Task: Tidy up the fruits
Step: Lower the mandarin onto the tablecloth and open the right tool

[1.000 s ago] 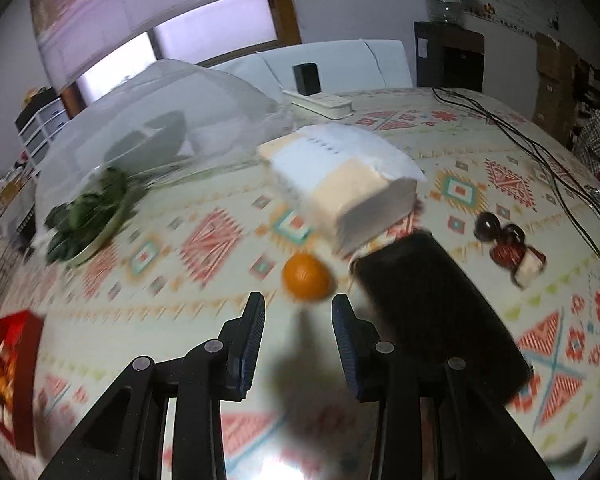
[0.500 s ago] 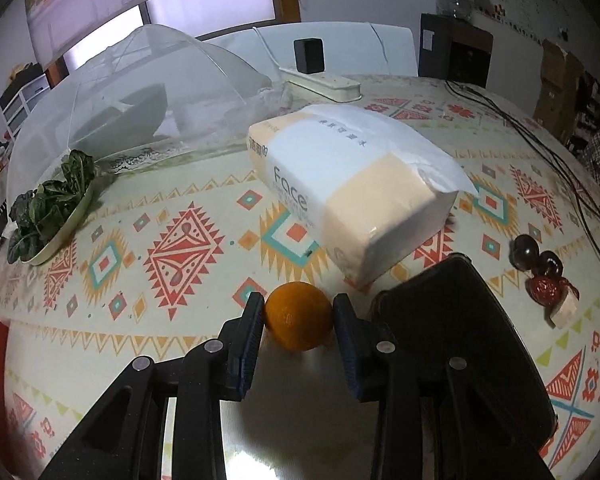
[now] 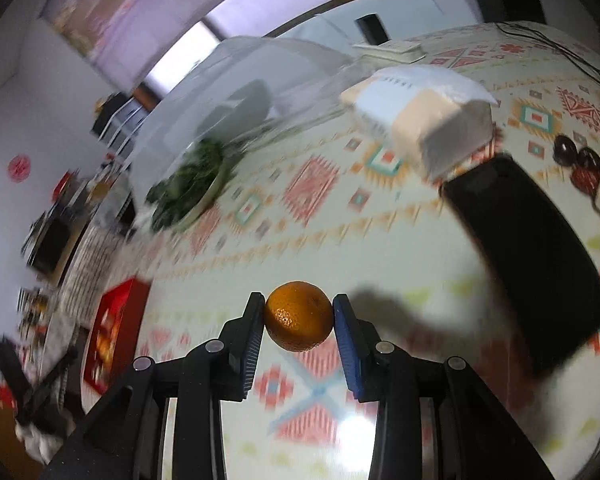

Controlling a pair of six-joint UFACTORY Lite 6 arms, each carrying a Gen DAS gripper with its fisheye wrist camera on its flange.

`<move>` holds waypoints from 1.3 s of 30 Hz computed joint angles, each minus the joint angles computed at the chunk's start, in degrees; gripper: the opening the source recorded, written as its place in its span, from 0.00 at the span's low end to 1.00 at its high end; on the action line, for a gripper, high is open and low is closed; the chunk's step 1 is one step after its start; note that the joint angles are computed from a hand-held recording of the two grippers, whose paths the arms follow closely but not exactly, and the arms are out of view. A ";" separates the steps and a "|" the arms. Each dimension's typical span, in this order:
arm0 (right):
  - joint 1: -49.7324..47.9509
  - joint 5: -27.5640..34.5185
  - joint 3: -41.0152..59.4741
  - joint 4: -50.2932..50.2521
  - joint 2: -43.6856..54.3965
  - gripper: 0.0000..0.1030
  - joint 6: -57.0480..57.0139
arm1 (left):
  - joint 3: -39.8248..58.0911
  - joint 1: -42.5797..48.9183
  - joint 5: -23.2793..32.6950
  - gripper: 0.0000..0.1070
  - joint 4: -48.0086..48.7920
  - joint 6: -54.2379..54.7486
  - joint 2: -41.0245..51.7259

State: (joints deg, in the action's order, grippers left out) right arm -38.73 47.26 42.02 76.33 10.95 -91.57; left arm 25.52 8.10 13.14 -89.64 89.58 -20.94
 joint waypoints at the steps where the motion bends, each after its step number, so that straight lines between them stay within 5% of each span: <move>1: -0.73 -0.39 -2.75 -1.12 -2.16 0.37 -1.29 | -0.15 1.65 0.71 0.76 0.43 0.21 -0.08; 11: 7.37 -12.67 -10.27 4.86 -6.74 0.37 -6.58 | 1.58 14.01 7.49 0.76 5.69 -1.87 0.60; 20: 30.39 -28.32 -10.47 32.54 -7.72 0.38 -21.72 | 2.47 18.63 8.92 0.76 10.84 -5.38 -1.53; 33: 40.25 -32.91 -13.51 40.48 -15.27 0.49 -25.11 | -1.70 15.17 -1.04 0.76 1.61 5.50 -5.15; 39: 44.70 -36.05 -14.90 38.26 -20.81 0.49 -19.75 | -5.19 11.71 -7.24 0.76 -14.73 21.97 -9.59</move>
